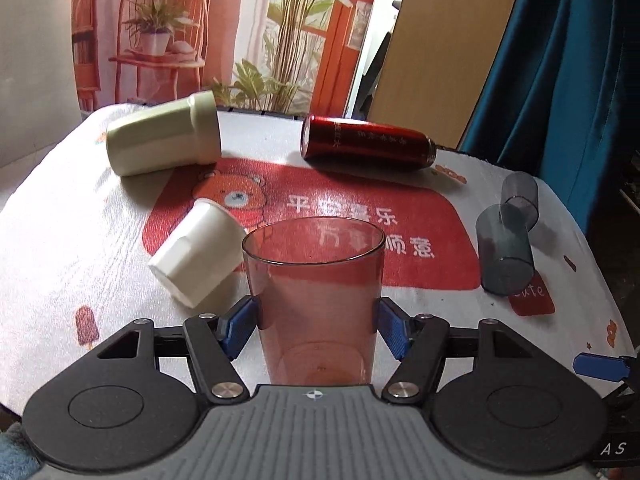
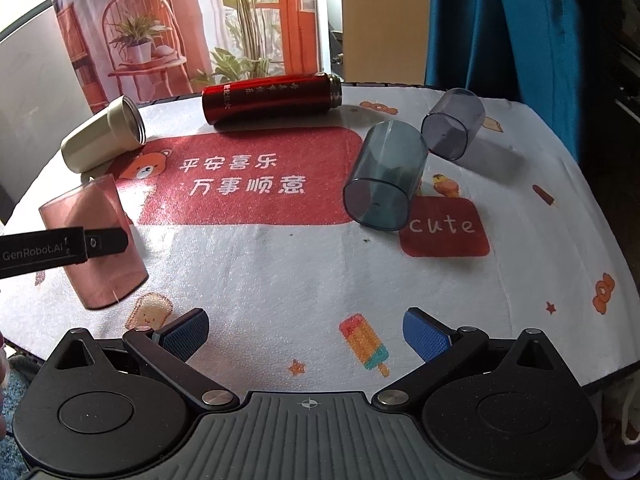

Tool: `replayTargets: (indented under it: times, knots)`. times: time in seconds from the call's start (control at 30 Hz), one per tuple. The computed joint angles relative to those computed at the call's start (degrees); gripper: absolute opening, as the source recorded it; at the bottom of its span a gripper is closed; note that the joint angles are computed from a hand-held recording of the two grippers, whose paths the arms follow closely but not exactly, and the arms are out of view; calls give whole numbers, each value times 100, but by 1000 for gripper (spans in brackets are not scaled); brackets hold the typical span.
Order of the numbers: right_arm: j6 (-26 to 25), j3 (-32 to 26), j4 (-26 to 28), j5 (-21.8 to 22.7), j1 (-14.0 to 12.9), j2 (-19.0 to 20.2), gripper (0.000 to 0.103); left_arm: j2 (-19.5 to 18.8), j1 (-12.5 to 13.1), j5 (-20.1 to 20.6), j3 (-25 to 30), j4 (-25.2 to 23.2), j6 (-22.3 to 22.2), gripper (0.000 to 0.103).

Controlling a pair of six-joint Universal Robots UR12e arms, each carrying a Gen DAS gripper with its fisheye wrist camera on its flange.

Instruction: Flip cup upright

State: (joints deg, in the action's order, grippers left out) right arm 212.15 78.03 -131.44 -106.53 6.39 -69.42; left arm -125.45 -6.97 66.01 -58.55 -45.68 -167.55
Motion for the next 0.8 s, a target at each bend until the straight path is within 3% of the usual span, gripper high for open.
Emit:
replayTargets:
  times: [0.23,0.3,0.47,0.57,0.67,0.8]
  knots:
    - [13,17,37,21,-26,-5,103,-142,-103,138,-16,462,20,68]
    - [25,29,43,23,-33,-12,103,-144,-128,222,-24,306,144,68]
    - [63,48,42,37,-46,-20,103,-73,-65,-30,-66,-87,325,69]
    - [60,39,43,78,-47,-10,103,-58,-15,-226,-15,-444,436,74]
    - [28,30,26,89,-40,-6,103,-18,33,-352,21,-757,507,90]
    - [26,13,35,96,-30,-7,103,58,72,-342,8,-903,704,95]
